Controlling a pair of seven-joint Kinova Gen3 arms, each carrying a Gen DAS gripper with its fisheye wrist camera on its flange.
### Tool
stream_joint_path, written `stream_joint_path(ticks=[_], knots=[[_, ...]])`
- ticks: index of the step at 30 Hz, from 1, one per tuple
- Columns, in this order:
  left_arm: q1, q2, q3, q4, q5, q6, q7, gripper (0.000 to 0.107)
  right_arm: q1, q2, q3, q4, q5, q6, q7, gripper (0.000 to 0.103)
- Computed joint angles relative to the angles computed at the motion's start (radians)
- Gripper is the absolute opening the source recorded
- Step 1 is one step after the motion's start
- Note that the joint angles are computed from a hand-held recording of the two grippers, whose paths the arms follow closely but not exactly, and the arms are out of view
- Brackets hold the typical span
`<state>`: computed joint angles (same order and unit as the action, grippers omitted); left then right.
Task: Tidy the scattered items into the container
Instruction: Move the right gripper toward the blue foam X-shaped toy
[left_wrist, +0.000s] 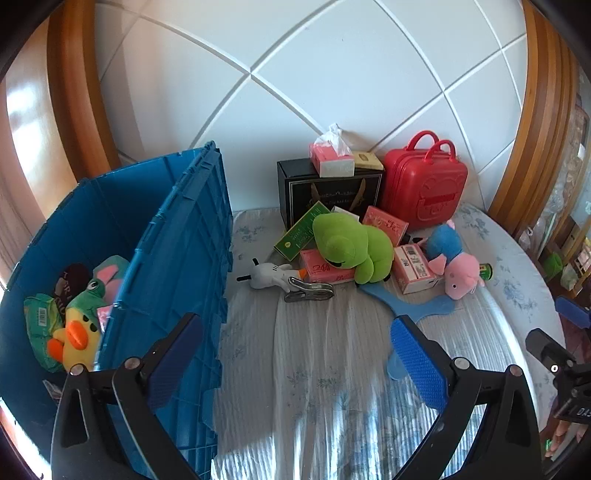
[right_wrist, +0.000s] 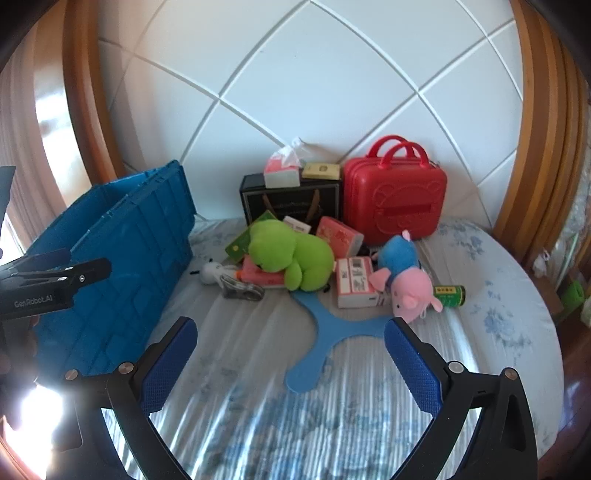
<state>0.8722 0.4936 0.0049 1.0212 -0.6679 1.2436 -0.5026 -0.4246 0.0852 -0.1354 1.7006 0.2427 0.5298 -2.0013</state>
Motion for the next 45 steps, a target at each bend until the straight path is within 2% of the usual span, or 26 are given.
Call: stream_joint_path(ticks=[4,11,14,20,23,24,25,27,28,29,30,31,33,37,41,45], knots=[[-0.046,0.099,-0.004,-0.043,0.039,-0.046,-0.034,0.103,0.042,0.068,0.019,-0.002,-0.04,-0.014,0.092,0.103],[-0.103,0.237,-0.052,-0.094,0.122,-0.119,-0.052,0.103,0.084,0.203,0.058,-0.023,-0.072,-0.068,0.186,0.103],[-0.131,0.28,-0.075,-0.093,0.145,-0.176,-0.035,0.094,0.084,0.266,0.062,-0.046,-0.084,-0.083,0.229,0.103],[-0.21,0.404,-0.101,-0.166,0.202,-0.254,-0.053,0.091,0.073,0.411,0.07,-0.112,-0.101,-0.115,0.301,0.103],[-0.24,0.449,-0.138,-0.176,0.292,-0.324,-0.078,0.082,0.063,0.476,0.076,-0.154,-0.109,-0.117,0.332,0.103],[-0.254,0.456,-0.139,-0.161,0.318,-0.362,-0.085,0.072,0.059,0.491,0.08,-0.165,-0.112,-0.115,0.338,0.103],[-0.268,0.457,-0.13,-0.137,0.326,-0.402,-0.082,0.062,0.061,0.506,0.079,-0.177,-0.118,-0.113,0.346,0.103],[-0.28,0.442,-0.119,-0.078,0.295,-0.484,-0.03,0.053,0.055,0.53,0.086,-0.192,-0.124,-0.115,0.354,0.103],[-0.289,0.43,-0.1,-0.044,0.255,-0.524,0.005,0.041,0.049,0.541,0.091,-0.199,-0.124,-0.117,0.356,0.103],[-0.304,0.417,-0.072,-0.01,0.215,-0.565,0.035,0.035,0.048,0.551,0.092,-0.206,-0.127,-0.118,0.359,0.103],[-0.311,0.403,-0.057,0.024,0.174,-0.606,0.071,0.024,0.047,0.56,0.094,-0.213,-0.128,-0.117,0.363,0.103],[-0.308,0.39,-0.06,0.056,0.149,-0.646,0.096,0.021,0.046,0.571,0.094,-0.221,-0.129,-0.116,0.368,0.103],[-0.286,0.37,-0.102,0.109,0.149,-0.728,0.106,0.016,0.041,0.583,0.101,-0.229,-0.128,-0.122,0.375,0.103],[-0.206,0.345,-0.227,0.16,0.274,-0.817,0.003,0.008,0.04,0.611,0.113,-0.255,-0.123,-0.141,0.389,0.103],[-0.174,0.313,-0.253,0.204,0.293,-0.855,0.01,0.004,0.065,0.662,0.089,-0.322,-0.127,-0.124,0.441,0.103],[-0.139,0.275,-0.286,0.274,0.306,-0.895,0.04,0.004,0.115,0.734,0.022,-0.429,-0.158,-0.076,0.546,0.103]])
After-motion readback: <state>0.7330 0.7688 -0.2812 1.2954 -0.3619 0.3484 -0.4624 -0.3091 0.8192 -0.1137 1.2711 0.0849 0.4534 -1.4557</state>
